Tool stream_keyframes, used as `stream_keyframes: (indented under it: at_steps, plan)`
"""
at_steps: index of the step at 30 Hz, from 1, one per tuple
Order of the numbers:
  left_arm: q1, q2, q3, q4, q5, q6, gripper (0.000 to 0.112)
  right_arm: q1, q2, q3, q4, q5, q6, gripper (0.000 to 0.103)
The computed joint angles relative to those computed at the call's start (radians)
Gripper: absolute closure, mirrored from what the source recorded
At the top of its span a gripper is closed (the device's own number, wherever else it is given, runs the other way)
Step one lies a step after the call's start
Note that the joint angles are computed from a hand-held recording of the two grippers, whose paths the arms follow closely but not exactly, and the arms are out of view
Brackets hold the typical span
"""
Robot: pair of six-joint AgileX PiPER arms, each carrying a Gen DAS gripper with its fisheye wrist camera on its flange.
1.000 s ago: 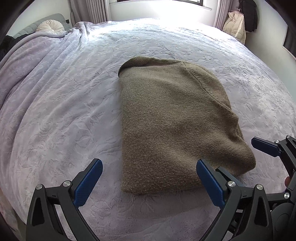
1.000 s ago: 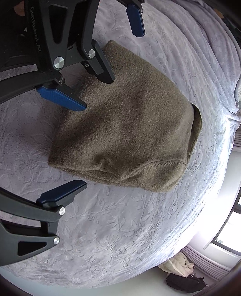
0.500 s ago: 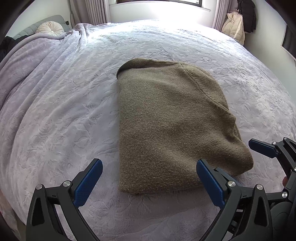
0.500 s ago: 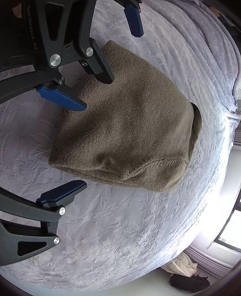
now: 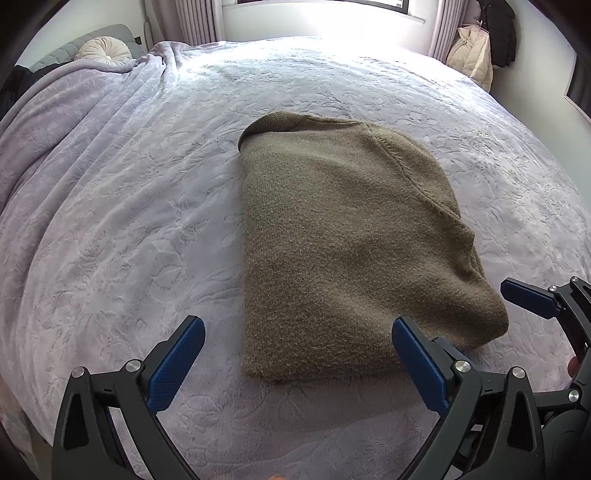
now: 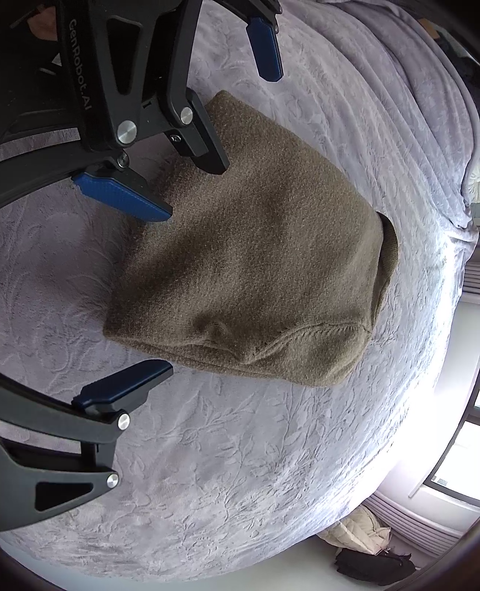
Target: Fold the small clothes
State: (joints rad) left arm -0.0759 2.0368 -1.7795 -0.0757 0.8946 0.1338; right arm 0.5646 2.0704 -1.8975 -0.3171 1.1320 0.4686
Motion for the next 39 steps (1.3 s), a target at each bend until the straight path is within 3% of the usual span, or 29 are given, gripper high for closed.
stream_keyframes:
  at_steps: [12,39]
  plan:
    - [-0.017,-0.028,0.032,0.034,-0.033,-0.019,0.011,0.005,-0.012,0.007,0.000,-0.003,-0.008,0.023]
    - [-0.025,-0.053,0.047,0.024,-0.014,-0.031,0.011,0.015,-0.064,0.073,-0.006,-0.041,0.019,0.023]
